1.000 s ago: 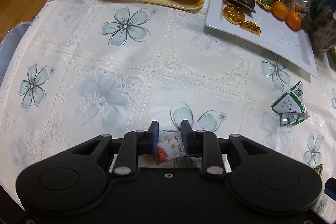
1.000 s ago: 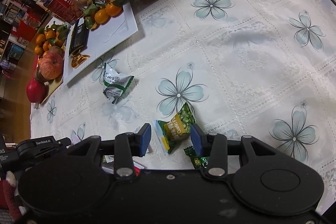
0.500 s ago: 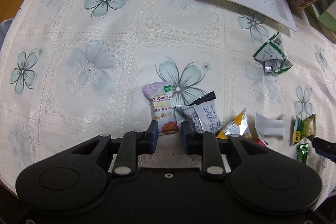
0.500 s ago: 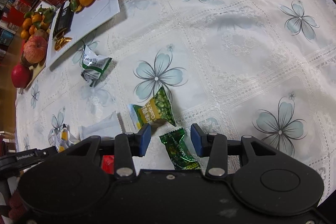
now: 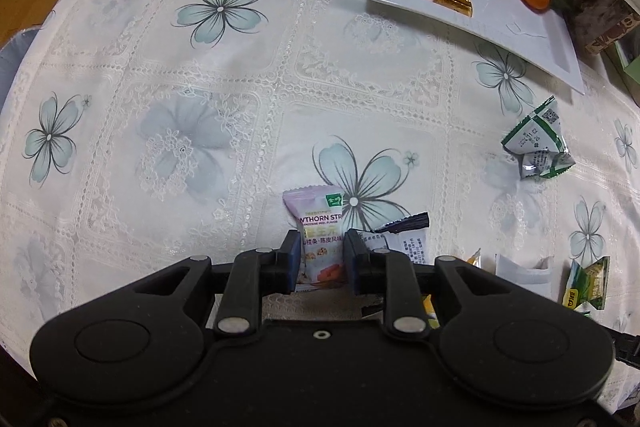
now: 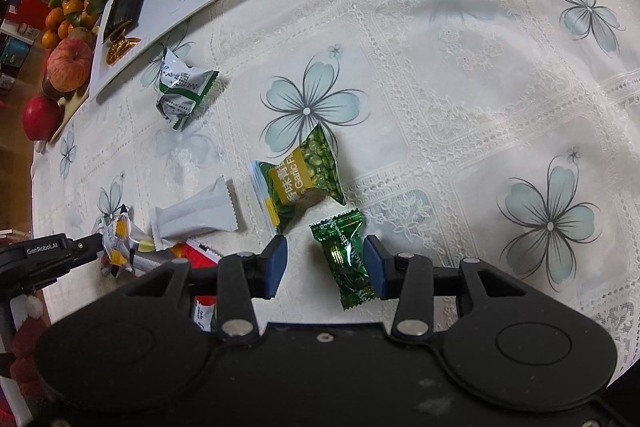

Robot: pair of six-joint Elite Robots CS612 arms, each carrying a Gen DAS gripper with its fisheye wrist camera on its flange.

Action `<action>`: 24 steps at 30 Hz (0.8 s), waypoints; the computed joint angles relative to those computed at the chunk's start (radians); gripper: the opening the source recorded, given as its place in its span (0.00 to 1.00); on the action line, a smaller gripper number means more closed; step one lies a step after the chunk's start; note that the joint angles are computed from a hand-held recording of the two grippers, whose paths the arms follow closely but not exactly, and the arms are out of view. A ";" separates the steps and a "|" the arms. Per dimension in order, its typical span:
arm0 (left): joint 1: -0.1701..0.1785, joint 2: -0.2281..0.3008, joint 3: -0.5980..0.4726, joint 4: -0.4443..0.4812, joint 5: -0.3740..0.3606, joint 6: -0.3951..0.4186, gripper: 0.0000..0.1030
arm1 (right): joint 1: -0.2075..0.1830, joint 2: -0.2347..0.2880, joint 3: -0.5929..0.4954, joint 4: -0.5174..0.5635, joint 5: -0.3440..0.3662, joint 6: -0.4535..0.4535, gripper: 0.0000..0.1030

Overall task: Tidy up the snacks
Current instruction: 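Close left tool on the hawthorn packet while right tool closes on the green candy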

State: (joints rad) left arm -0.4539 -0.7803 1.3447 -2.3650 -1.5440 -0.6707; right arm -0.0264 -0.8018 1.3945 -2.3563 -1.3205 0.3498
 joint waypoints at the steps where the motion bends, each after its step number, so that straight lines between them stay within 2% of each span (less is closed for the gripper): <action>1: 0.001 0.002 -0.003 0.003 -0.003 -0.005 0.32 | -0.001 -0.001 0.001 0.002 0.002 -0.002 0.43; 9: -0.007 0.014 -0.018 0.027 0.029 -0.019 0.33 | 0.001 0.000 0.000 0.023 0.001 -0.028 0.44; 12: -0.007 0.012 -0.014 0.021 0.028 -0.020 0.27 | 0.005 0.002 0.000 0.029 -0.008 -0.040 0.44; 20: 0.000 0.006 -0.012 0.034 0.016 -0.057 0.25 | 0.015 0.010 -0.004 0.020 -0.058 -0.051 0.44; 24: 0.003 -0.003 -0.003 0.040 -0.004 -0.073 0.25 | 0.027 0.010 -0.001 0.001 -0.106 -0.091 0.35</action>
